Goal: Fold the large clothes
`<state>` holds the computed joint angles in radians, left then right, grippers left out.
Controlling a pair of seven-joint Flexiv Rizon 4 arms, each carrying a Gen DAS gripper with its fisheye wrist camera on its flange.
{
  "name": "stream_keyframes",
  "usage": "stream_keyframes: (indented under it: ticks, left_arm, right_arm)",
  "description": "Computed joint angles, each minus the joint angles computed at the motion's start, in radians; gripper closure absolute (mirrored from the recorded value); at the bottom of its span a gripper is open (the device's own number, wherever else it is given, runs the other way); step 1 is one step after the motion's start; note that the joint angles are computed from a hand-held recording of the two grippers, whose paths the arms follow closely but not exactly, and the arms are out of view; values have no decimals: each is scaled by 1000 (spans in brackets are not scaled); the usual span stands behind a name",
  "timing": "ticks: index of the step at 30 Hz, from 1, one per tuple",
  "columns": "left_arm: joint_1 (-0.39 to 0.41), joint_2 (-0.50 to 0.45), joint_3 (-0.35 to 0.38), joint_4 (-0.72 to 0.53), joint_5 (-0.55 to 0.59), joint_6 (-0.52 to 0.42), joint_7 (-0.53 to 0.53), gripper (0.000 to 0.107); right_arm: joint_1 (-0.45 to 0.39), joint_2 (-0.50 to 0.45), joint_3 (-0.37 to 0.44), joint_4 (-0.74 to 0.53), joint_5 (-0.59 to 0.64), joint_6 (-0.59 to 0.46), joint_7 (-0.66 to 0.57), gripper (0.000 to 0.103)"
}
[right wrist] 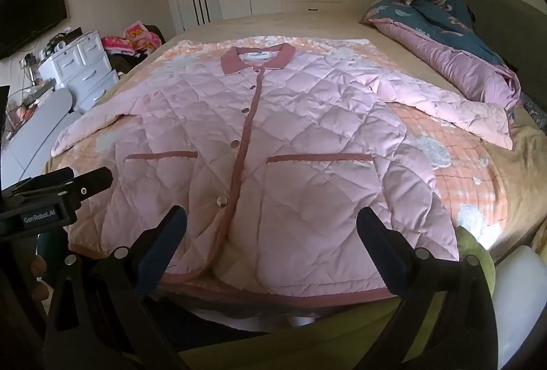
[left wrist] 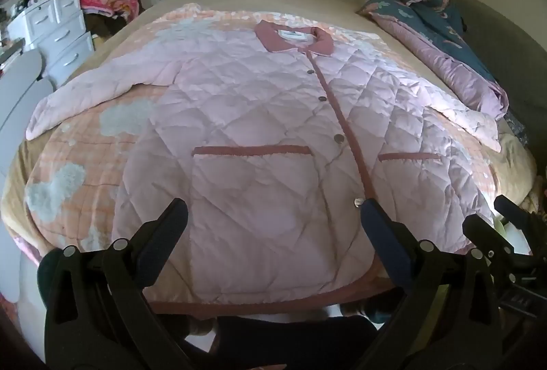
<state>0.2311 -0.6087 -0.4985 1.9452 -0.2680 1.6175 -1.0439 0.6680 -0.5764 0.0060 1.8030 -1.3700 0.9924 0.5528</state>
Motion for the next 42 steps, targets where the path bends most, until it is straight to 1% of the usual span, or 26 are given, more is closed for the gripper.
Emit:
stream_keyframes:
  ticks: [5,6,7,8,11,12,13,14,15,42]
  left_arm:
    - [17,4,-19,8,-2,1,2,12]
    - [17,0,-23,16,1,13,2,12]
    - [17,1,-21,16,4,10,0,12]
    - [7,3,-12,10,6,3,-2,12]
    - [23,2,-26,14,8,5,1,12]
    - [10,3,-14,12,11,7,-1,12]
    - [16,1,-18,10,13,1,4,12]
    - [15,3,-18,12,13,3,4,12]
    - [15,4,-19,11,15,-2,8,12]
    - [14,7,-21,15,5,1,11,12]
  right_arm:
    - [6,1,4,-5,20,-17,-4,4]
    - [6,-1,4,-8,25,-17,-5,4]
    - [5,10,-1,4,8,-11,2,4]
    - [5,9,2,2,13,-15,-1,4]
    - [6,10,7,-7,27,-20,-14,4]
    - [8,9,9,-12,36,-25,-22,4]
    - [11,8,10,-18,45,-30,-30,4]
    - [13,9,7,-16,41,-28,-24,4]
    - [11,12,-5,4,8,-13,12,4]
    - [3,18,11,7,9,-30,9,4]
